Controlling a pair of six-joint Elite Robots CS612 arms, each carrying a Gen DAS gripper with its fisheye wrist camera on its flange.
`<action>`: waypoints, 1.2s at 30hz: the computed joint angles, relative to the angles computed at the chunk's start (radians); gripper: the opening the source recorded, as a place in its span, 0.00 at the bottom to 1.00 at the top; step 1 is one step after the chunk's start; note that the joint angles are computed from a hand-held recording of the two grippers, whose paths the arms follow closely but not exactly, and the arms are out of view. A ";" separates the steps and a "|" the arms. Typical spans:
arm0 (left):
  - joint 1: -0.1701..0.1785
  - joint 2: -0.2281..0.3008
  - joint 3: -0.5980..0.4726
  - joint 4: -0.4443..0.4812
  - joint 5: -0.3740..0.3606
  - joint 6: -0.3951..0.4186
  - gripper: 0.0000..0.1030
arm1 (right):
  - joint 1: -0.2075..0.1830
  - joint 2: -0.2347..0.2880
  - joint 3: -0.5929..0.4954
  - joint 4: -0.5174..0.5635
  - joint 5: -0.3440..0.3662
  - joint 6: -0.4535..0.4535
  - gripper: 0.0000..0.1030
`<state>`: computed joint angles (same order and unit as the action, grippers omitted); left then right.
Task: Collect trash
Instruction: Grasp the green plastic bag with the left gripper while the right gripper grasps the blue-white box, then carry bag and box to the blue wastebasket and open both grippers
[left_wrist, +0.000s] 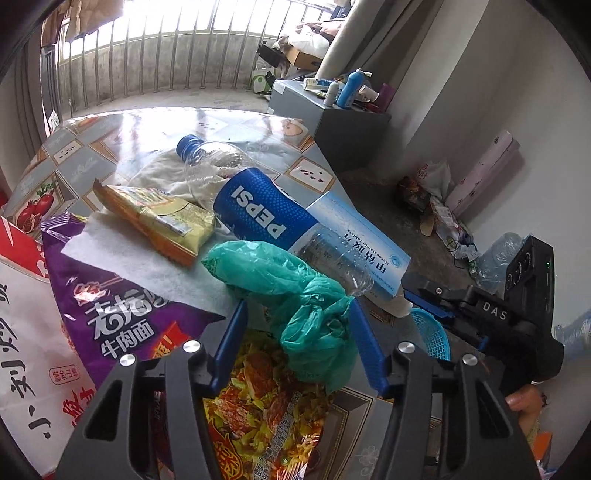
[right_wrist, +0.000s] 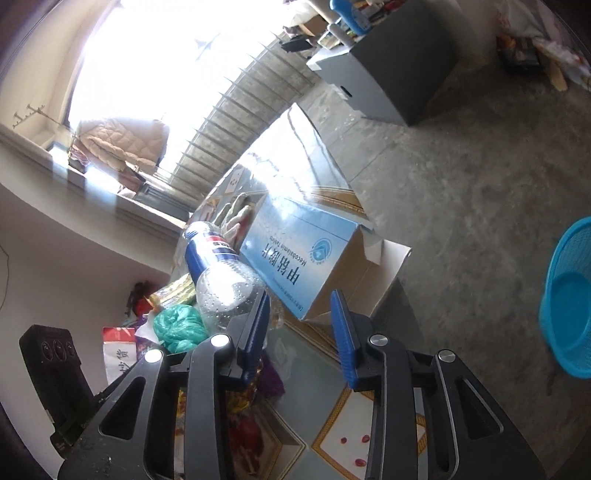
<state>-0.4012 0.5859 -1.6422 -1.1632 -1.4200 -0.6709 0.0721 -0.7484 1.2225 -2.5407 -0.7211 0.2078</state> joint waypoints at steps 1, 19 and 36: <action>0.001 -0.001 -0.001 0.002 -0.006 -0.001 0.51 | 0.000 0.006 -0.010 0.013 0.009 0.004 0.28; -0.004 0.010 -0.015 -0.015 -0.023 -0.001 0.26 | -0.009 0.067 -0.067 0.014 0.150 0.128 0.03; -0.024 0.012 -0.055 -0.106 -0.025 0.061 0.18 | -0.035 0.007 0.042 -0.279 0.156 0.277 0.00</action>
